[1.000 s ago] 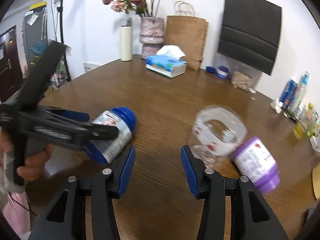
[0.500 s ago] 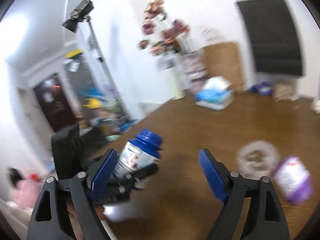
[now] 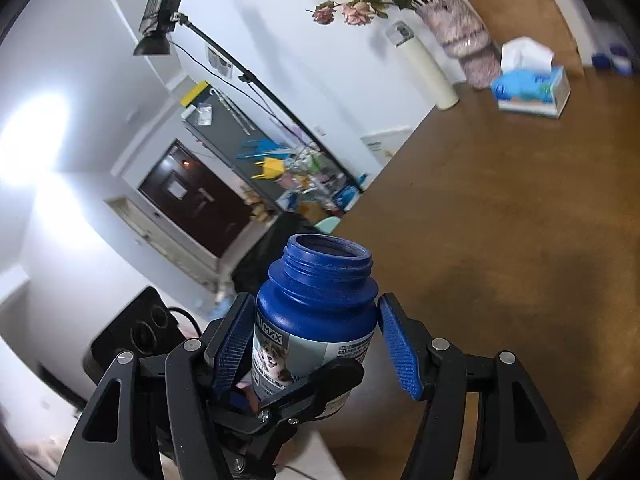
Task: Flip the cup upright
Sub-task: 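Lift the bottle cap-up with the left tool while the right tool grasps its body, then open the left tool while the right tool lowers the bottle upright onto the table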
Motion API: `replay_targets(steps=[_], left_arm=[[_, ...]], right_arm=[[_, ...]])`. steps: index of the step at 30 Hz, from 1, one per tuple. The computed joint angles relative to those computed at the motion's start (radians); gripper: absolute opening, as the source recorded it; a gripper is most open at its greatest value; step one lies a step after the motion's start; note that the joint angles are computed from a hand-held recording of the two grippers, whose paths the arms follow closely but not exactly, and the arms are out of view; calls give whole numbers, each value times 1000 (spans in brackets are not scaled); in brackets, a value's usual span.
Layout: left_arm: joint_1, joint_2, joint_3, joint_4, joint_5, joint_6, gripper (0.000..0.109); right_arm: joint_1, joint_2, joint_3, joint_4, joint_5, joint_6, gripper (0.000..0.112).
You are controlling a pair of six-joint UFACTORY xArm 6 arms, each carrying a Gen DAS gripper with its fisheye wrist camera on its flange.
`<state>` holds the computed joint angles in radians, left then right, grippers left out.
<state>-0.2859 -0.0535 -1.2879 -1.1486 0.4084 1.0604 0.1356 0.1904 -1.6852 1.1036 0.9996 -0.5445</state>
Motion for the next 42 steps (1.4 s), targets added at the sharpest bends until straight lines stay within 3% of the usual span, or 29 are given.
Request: replay_targets(steps=[4,6,8,13,21,24,29,33,36,39,42], left_arm=[[53,97,-135,37,185,-55,61],[52,144,-196,40,219,-48,61],[22,181,-239,54,169,5,60],[-6,316,-421,20,147,81,60],[-56,558,-716,199,149,-71,60],[-60,615,-781,257,215,-157,60],[-79,536,-652,292,216,-176,60],[-89,423,-477,253,219,-133,60],[-104,375,-380,347,202,-211,60],[-94,364,-362,405,241,-280,61],[-83,335,-330,449,266,-329,74]], right_arm=[[85,-54,41,-347,-267,-114,67],[99,-69,66,-403,-337,-181,67],[93,-55,39,-437,-356,-213,67],[60,-11,-30,-423,-383,-267,68],[-38,135,-180,-371,-358,-348,68],[-62,130,-141,-322,-365,-343,68],[-36,9,48,-370,-481,-307,68],[-37,-72,172,-333,-462,-270,68],[-39,-93,223,-333,-427,-252,67],[-28,-107,264,-323,-457,-254,67],[-14,-109,288,-340,-517,-247,67]])
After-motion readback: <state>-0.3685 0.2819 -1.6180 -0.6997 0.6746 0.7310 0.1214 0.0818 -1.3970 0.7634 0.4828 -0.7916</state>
